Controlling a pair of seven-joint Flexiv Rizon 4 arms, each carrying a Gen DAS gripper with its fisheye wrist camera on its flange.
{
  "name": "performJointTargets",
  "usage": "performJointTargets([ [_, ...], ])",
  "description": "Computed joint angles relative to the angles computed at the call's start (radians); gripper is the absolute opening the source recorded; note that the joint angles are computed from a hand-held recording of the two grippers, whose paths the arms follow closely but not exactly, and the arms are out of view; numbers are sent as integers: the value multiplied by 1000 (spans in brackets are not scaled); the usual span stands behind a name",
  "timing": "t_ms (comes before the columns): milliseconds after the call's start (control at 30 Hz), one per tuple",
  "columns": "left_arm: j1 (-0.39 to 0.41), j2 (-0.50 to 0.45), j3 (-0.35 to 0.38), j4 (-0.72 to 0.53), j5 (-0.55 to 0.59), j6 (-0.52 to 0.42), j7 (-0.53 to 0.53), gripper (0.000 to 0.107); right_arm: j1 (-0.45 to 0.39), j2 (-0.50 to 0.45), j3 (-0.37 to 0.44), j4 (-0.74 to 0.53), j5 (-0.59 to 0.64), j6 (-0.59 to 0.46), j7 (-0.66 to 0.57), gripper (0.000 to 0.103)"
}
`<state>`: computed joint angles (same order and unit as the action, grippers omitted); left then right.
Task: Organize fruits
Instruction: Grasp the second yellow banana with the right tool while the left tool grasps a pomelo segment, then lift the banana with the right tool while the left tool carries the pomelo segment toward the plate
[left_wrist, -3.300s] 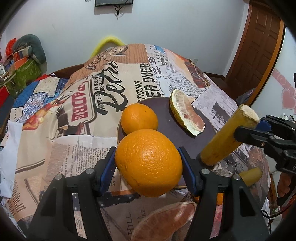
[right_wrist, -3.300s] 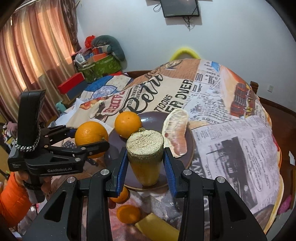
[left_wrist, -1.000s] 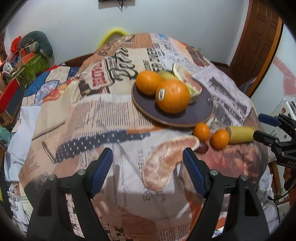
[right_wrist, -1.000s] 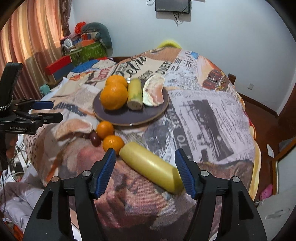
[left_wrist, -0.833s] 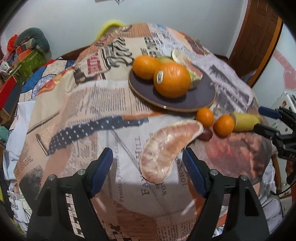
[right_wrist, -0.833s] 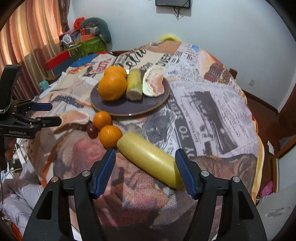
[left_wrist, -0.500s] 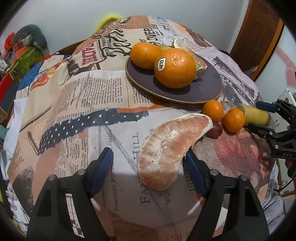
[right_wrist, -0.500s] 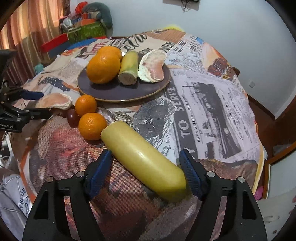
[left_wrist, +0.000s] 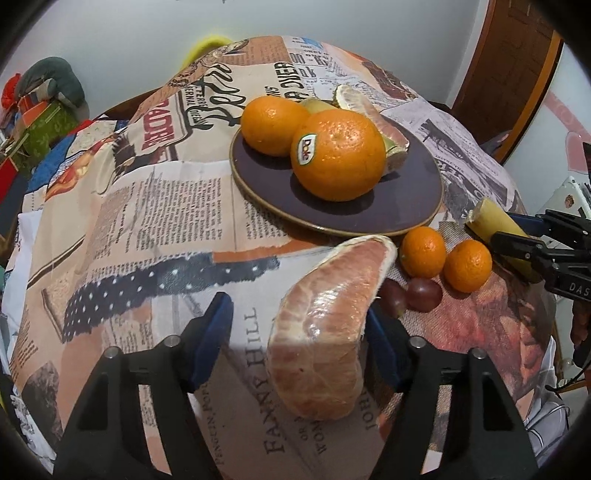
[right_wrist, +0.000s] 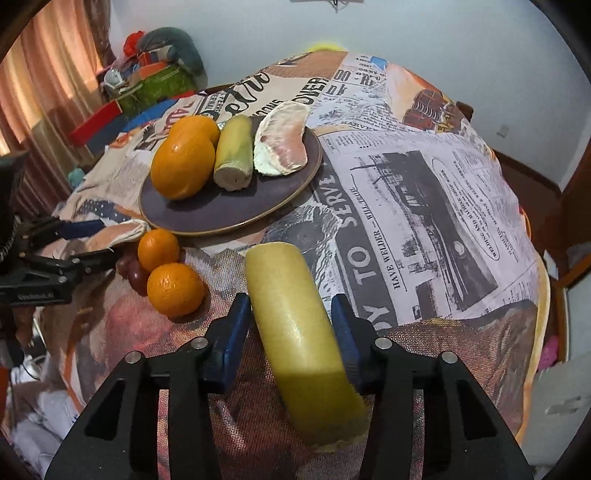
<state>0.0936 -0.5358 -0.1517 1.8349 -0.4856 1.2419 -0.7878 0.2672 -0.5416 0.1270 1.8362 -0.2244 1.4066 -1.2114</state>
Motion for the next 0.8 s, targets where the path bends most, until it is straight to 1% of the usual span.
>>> performJointTargets([
  [67, 1, -4, -5, -5, 0, -4, 6, 66, -16, -3, 21, -5, 17, -1, -8, 41],
  [167, 10, -13, -22, -14, -15, -12, 22, 59, -30, -7, 38, -15, 39, 3, -15, 39],
  [200, 12, -13, -27, -15, -21, -14, 27, 48, -32, -8, 41, -16, 45, 7, -14, 38],
  [233, 21, -12, -38, -14, -34, -22, 39, 43, -35, -8, 45, -17, 51, 12, -16, 38],
  [300, 17, -12, -34, -18, -41, -29, 40, 43, -41, -8, 55, -18, 61, 25, -24, 38],
  [400, 16, -6, -35, -6, -49, -9, 59, 40, -38, -4, 52, -16, 64, 43, -28, 37],
  [533, 27, 7, -43, 6, -86, -15, 61, 40, -38, 10, 56, -5, 69, 75, -30, 37],
  [667, 34, 30, -55, 31, -118, 22, 82, 40, -39, 20, 56, -3, 71, 95, -26, 36],
  [800, 53, 61, -90, 58, -181, 67, 128, 40, -30, 33, 45, 4, 64, 110, -14, 36],
])
